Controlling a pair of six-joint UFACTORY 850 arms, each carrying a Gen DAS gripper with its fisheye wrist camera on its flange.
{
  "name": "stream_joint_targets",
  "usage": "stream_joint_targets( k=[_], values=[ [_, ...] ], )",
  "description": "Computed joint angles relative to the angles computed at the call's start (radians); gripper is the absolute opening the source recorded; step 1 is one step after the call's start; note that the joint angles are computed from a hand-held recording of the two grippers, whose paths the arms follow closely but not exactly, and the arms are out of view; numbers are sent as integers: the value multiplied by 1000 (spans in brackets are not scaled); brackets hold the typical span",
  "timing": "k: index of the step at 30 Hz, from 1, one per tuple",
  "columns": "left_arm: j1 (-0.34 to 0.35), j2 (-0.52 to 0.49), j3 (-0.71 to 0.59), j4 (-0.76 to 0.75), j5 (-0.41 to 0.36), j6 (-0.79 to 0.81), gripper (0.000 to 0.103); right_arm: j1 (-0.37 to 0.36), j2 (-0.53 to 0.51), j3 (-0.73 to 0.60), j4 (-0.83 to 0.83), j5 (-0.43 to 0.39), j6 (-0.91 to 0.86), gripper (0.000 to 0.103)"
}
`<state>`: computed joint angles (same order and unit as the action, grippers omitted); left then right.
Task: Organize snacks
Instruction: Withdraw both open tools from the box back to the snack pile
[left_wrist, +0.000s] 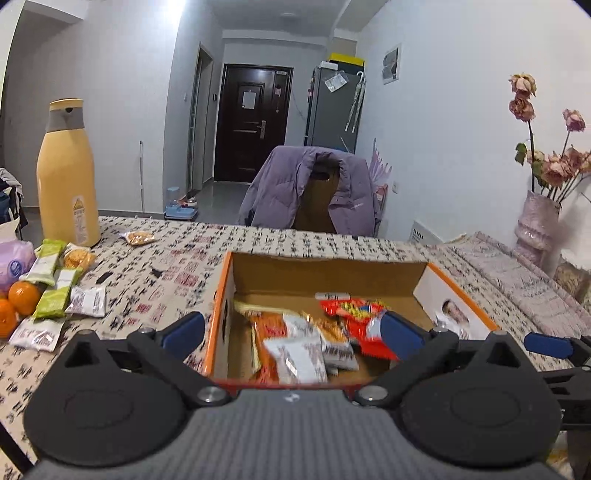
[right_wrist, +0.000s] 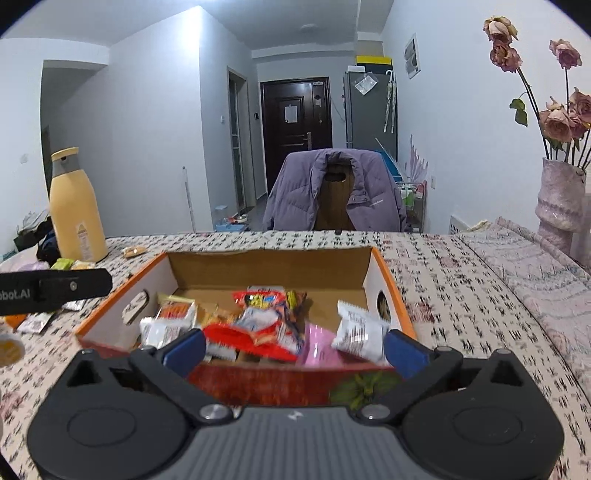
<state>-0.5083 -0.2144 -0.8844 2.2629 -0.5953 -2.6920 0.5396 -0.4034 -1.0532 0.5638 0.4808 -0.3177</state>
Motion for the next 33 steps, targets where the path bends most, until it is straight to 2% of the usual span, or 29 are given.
stream_joint_targets(
  k=[12, 18, 22, 27, 29, 33],
  values=[
    [-70, 102, 158, -66, -24, 23, 103, 60, 109, 176, 56, 23, -8, 103],
    [-100, 137, 216, -96, -34, 36, 103, 85, 135, 224, 103, 16, -29, 103],
    [-107, 152, 236, -107, -30, 33, 103, 105, 122, 217, 178, 8, -81, 103],
    [-114, 170, 257, -124, -23, 30, 103, 134, 63, 153, 374, 16, -236, 103],
    [-115, 176, 264, -127, -19, 27, 103, 153, 39, 134, 441, 37, -302, 103],
    [-115, 187, 279, -129, -16, 21, 103, 183, 35, 147, 443, 98, -326, 103]
  ],
)
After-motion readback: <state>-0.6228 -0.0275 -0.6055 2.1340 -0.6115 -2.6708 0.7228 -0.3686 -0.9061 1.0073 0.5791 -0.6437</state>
